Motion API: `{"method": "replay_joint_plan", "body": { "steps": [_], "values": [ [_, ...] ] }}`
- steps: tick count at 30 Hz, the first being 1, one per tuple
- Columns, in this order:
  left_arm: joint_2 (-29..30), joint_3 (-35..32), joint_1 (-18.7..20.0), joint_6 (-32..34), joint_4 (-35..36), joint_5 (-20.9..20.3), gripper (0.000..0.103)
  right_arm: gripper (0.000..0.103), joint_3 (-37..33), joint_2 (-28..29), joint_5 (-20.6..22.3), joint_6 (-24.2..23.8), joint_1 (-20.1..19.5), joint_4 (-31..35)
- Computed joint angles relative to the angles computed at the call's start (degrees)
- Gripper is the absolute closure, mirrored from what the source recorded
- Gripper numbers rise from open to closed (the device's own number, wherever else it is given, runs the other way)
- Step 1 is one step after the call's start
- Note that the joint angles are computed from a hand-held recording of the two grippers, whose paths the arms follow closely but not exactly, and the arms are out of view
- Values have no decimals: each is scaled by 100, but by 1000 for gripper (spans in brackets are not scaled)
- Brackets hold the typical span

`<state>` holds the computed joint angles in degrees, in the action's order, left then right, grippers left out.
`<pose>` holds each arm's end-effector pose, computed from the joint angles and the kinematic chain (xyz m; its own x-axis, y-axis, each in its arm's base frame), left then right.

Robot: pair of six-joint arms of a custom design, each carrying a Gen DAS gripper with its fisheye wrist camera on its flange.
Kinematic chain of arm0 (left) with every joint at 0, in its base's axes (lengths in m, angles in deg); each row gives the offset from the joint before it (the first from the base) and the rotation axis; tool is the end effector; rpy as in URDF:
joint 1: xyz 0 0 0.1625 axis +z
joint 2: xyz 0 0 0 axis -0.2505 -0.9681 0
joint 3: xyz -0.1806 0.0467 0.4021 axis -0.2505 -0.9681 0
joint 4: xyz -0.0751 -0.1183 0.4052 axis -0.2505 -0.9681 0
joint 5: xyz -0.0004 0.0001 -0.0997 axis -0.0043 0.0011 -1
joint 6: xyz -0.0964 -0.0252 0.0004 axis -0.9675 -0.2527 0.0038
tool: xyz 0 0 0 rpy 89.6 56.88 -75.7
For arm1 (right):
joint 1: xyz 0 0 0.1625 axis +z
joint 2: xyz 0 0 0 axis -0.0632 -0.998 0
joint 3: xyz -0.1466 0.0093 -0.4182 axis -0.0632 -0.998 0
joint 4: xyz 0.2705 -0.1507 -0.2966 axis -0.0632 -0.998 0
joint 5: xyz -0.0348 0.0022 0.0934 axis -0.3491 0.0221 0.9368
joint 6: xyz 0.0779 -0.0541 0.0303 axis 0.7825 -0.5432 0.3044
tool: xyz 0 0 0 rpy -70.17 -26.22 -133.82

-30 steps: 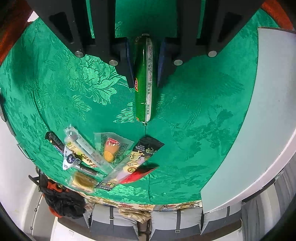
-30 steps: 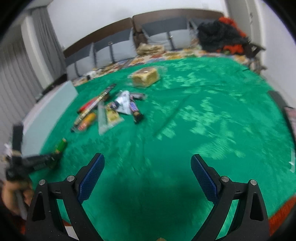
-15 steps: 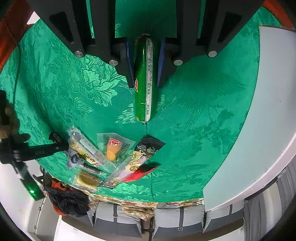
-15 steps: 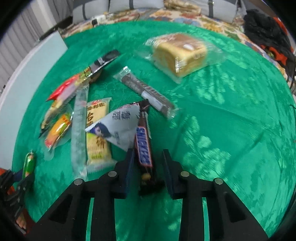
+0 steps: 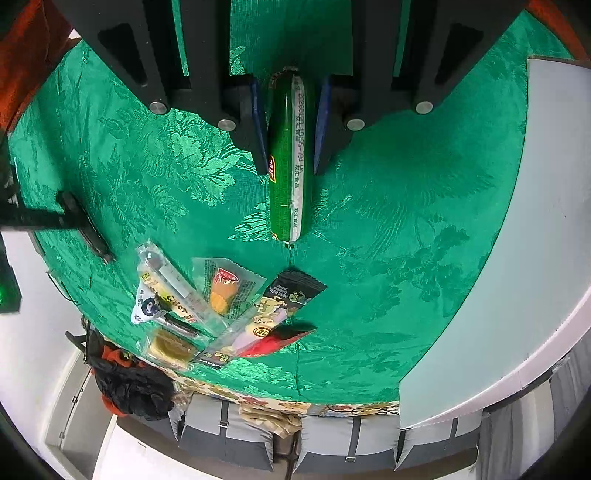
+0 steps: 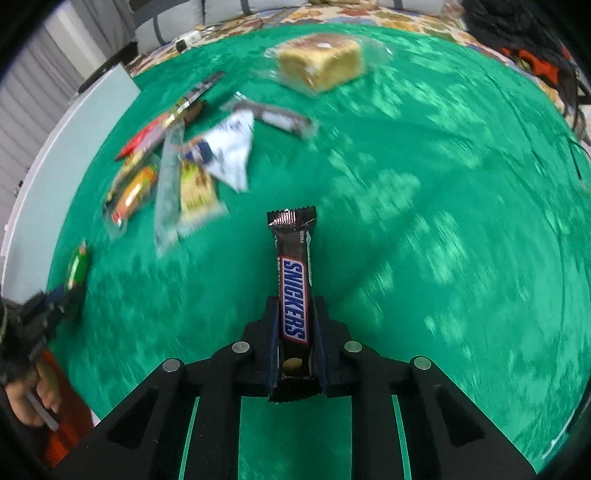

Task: Organize snacks
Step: 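Lift the green sausage with the left gripper while the right gripper grasps the Snickers bar, then carry both snacks into the white box and open both grippers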

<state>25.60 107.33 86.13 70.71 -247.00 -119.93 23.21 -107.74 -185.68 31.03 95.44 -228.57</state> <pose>-0.0567 -0.7561 0.1001 -0.7856 0.2760 -0.5538 0.4912 0.8224 -0.2869 0.0995 -0.7427 0.0866 -0.8141 0.0813 0.5750 -0.1298 0.9396 -0.3167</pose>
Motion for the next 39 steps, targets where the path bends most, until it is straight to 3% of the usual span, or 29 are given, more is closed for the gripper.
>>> {"method": "replay_joint_plan", "body": {
  "steps": [4,6,8,10,11,12,18,23,28,33,39],
  "values": [
    [15,19,-13,76,-62,49,80,78,9,68,-345,-261,82,-14],
    [21,42,-23,145,-104,85,80,62,-129,174,-478,-319,126,12],
    [22,59,-26,208,-137,99,80,61,-276,268,-505,-321,139,72],
    [15,71,-16,239,-162,69,80,67,-385,351,-560,-342,150,63],
    [11,69,-9,246,-158,46,80,85,-427,368,-583,-307,153,83],
    [3,73,-5,250,-152,34,80,85,-418,349,-588,-234,150,69],
    [-88,76,64,-23,-94,-244,81,85,193,-152,238,422,-15,-303],
    [-241,72,55,-258,-45,-667,81,85,862,-659,1477,938,-244,-872],
    [-420,176,-20,-315,-141,-844,81,85,1239,-881,2383,1277,-281,-1359],
    [-661,316,-49,-436,-264,-976,81,85,899,-706,2782,1322,-94,-1180],
    [-1140,276,-32,-644,-382,-1352,81,85,-140,-76,3104,1147,340,-605]
  ]
}}
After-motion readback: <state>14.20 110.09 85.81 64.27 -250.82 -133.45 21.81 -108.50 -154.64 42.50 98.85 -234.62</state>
